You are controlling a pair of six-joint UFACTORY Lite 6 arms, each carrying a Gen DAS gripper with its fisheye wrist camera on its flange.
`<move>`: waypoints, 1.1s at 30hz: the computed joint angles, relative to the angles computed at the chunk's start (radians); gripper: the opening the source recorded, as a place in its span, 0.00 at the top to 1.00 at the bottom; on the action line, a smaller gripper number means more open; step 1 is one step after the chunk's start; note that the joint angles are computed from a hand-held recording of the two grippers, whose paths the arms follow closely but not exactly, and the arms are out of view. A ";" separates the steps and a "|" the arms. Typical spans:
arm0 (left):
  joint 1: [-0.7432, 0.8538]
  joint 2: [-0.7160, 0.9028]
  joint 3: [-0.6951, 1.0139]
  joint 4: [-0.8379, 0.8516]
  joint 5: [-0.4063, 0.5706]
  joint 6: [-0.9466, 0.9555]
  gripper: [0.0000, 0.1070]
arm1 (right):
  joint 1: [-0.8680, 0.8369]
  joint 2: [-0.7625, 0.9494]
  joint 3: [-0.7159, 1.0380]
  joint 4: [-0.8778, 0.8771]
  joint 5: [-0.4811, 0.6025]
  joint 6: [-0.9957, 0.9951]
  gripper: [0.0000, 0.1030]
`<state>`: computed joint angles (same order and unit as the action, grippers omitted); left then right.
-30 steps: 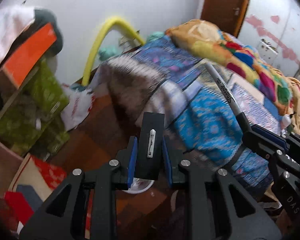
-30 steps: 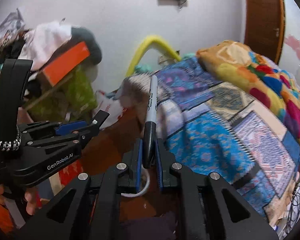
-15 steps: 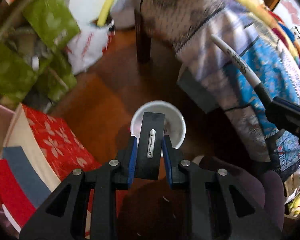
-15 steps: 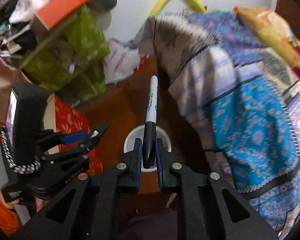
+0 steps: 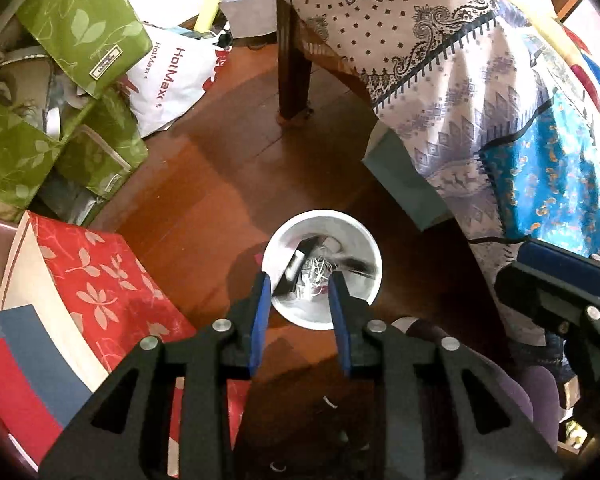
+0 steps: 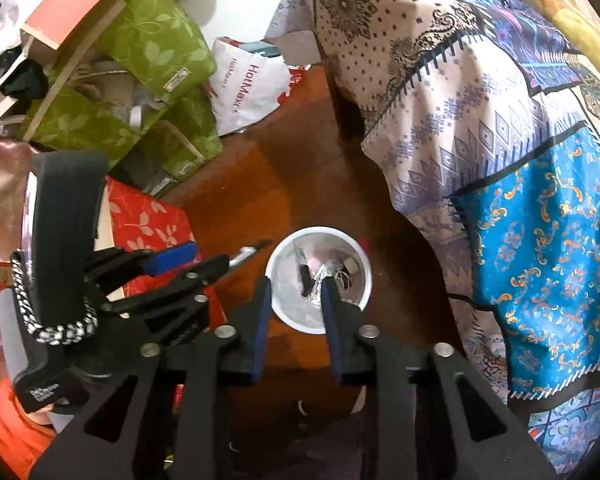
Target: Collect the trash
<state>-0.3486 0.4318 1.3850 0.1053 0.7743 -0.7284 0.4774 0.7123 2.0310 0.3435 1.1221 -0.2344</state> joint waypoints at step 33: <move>-0.927 -0.169 0.978 0.745 0.692 -0.358 0.73 | 0.188 -1.239 -0.274 -0.767 0.083 0.719 0.77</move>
<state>-1.2757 0.2632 2.3626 0.8501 1.4667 -1.0863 0.6656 -0.5269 1.7572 -0.4232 1.2048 0.4842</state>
